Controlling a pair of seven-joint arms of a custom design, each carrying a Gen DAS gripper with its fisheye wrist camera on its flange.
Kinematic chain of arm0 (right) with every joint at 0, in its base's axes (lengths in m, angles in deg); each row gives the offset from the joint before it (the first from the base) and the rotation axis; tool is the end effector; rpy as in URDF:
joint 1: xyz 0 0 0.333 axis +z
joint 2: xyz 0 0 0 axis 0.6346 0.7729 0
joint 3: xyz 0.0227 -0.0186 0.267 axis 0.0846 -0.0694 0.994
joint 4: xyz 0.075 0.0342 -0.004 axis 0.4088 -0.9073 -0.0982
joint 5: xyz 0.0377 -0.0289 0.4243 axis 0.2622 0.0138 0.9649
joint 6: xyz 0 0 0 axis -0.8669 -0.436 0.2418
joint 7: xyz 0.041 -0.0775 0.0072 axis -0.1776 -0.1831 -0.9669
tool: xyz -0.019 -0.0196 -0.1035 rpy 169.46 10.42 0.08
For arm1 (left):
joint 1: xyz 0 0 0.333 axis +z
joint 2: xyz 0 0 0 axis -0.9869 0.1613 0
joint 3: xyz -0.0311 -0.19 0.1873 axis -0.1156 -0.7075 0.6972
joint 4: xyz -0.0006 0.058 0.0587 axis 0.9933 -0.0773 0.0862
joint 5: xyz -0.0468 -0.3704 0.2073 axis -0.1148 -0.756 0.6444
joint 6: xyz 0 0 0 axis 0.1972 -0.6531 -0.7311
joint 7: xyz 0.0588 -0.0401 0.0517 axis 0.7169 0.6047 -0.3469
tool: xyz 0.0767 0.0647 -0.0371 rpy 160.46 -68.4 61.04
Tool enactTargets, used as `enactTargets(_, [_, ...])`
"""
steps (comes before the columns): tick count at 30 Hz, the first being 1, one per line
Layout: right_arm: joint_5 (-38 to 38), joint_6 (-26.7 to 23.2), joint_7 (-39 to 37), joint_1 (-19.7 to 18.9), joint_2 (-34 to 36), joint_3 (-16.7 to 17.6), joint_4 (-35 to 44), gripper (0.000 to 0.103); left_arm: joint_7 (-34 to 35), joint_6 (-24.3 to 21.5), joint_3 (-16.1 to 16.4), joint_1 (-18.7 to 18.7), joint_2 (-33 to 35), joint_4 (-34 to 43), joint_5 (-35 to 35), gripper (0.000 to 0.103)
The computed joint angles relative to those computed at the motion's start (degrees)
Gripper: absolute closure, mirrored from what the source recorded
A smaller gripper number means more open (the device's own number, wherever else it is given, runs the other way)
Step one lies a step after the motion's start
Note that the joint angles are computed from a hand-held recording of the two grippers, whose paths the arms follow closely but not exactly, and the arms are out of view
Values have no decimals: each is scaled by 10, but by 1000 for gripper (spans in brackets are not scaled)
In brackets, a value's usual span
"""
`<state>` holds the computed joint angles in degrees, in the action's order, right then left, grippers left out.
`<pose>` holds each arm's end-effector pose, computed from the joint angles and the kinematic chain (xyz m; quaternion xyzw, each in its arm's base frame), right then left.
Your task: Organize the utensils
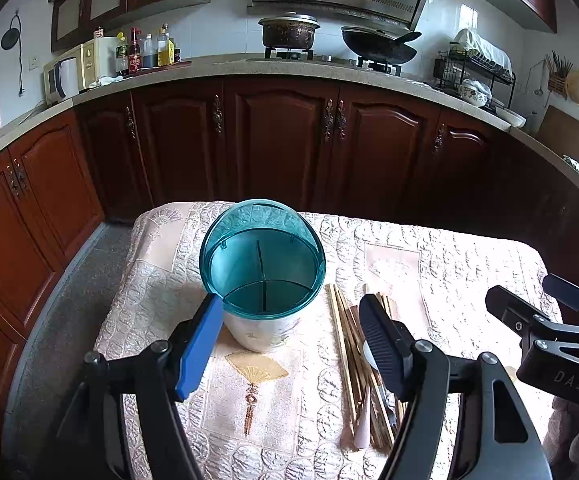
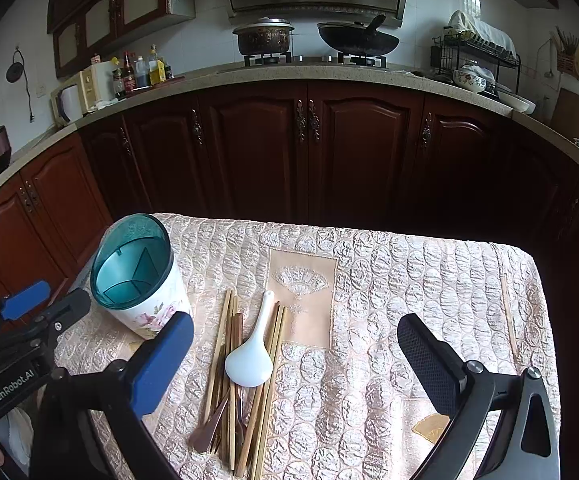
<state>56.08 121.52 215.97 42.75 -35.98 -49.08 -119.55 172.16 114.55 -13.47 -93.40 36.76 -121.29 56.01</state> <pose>0.4753 0.1563 0.5561 -0.4746 0.7875 -0.3326 0.2097 0.5706 -0.1879 0.5467 -0.4822 0.7718 -0.3699 0.1869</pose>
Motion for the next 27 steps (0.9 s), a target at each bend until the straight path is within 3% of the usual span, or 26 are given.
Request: enactTargets(27, [5,-1,-2,4,14,-7,0,0,-8,-6,-2,4,8,2,2,32])
